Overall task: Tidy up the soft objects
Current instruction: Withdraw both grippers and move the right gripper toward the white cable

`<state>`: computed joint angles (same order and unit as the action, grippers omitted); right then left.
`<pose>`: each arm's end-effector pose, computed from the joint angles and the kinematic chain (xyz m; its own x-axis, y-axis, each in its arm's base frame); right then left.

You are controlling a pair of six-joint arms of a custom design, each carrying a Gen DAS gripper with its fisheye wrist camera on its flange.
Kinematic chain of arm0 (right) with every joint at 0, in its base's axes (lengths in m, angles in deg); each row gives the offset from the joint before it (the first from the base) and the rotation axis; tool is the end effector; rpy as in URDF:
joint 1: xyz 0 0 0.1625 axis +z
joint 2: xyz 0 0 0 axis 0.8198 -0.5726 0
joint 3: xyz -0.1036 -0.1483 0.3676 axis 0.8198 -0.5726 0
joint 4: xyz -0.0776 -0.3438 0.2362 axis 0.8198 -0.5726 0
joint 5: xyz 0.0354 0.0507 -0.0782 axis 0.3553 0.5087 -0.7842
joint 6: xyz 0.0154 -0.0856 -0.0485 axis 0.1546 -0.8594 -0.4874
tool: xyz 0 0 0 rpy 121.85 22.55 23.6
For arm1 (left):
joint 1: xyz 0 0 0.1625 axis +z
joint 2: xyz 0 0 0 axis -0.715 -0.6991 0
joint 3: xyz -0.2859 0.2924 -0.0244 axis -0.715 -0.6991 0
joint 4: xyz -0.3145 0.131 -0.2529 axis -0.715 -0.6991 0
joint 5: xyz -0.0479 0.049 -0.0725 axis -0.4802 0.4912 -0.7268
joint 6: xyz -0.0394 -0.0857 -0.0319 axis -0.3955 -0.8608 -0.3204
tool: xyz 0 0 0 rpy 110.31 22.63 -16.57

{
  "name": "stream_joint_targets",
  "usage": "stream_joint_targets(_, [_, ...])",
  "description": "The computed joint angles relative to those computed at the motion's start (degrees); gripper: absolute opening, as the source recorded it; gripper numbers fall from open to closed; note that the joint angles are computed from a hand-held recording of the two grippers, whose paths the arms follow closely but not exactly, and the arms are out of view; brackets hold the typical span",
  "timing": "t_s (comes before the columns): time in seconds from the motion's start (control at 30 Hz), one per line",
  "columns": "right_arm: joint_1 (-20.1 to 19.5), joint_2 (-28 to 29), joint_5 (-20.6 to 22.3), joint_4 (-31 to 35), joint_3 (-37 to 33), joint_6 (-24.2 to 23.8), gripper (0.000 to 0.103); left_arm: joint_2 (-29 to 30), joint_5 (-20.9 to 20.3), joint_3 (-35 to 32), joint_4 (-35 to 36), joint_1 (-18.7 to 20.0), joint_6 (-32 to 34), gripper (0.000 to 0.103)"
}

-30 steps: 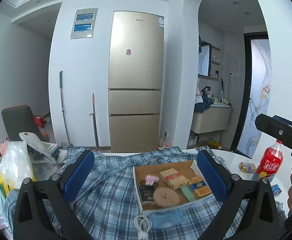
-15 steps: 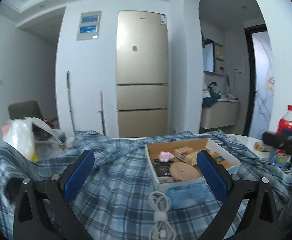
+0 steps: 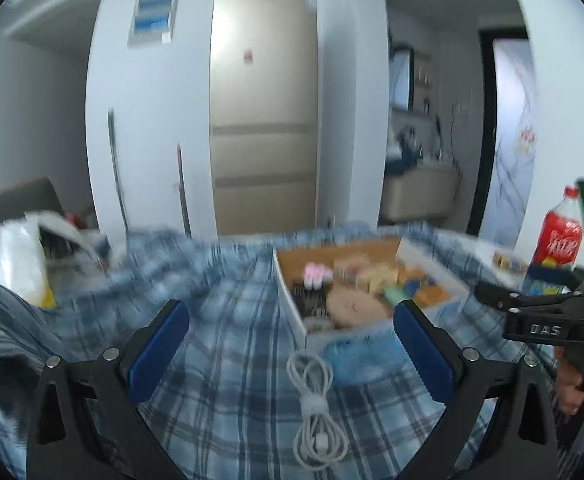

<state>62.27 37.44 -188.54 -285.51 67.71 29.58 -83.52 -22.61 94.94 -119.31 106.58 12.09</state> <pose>0.3408 -0.5272 0.0043 -0.6969 -0.0292 0.7165 -0.5956 0.5801 -0.5557 -0.0432 -0.4827 0.3067 -0.7246 0.0967 -0.6823 0.6501 0.4245 -0.6302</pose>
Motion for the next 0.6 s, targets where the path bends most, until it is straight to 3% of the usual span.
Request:
stream_joint_targets(0.03, [0.61,0.35,-1.14,2.11,-0.93,0.03,0.103,-0.26,0.03,-0.66,2.72,0.46,-1.69,0.103])
stream_joint_targets(0.17, [1.69,0.1,1.24,7.93,-1.24,4.07,0.103,-2.12,-0.12,-1.8,8.15,1.92,-6.5,0.103])
stream_joint_targets(0.33, [2.11,0.84,2.66,20.3,-4.17,9.81,0.103,-3.6,-3.0,-4.76,19.01,5.09,-13.94,0.103])
stream_joint_targets(0.43, [1.78,1.64,4.98,23.97,-5.51,11.76,0.102,-4.43,-6.05,-5.58,22.08,6.59,-16.49,0.103])
stream_joint_targets(0.6, [1.79,2.97,5.0,31.35,-8.52,13.49,0.1,-4.46,-8.62,-6.8,24.47,8.31,-18.96,0.103])
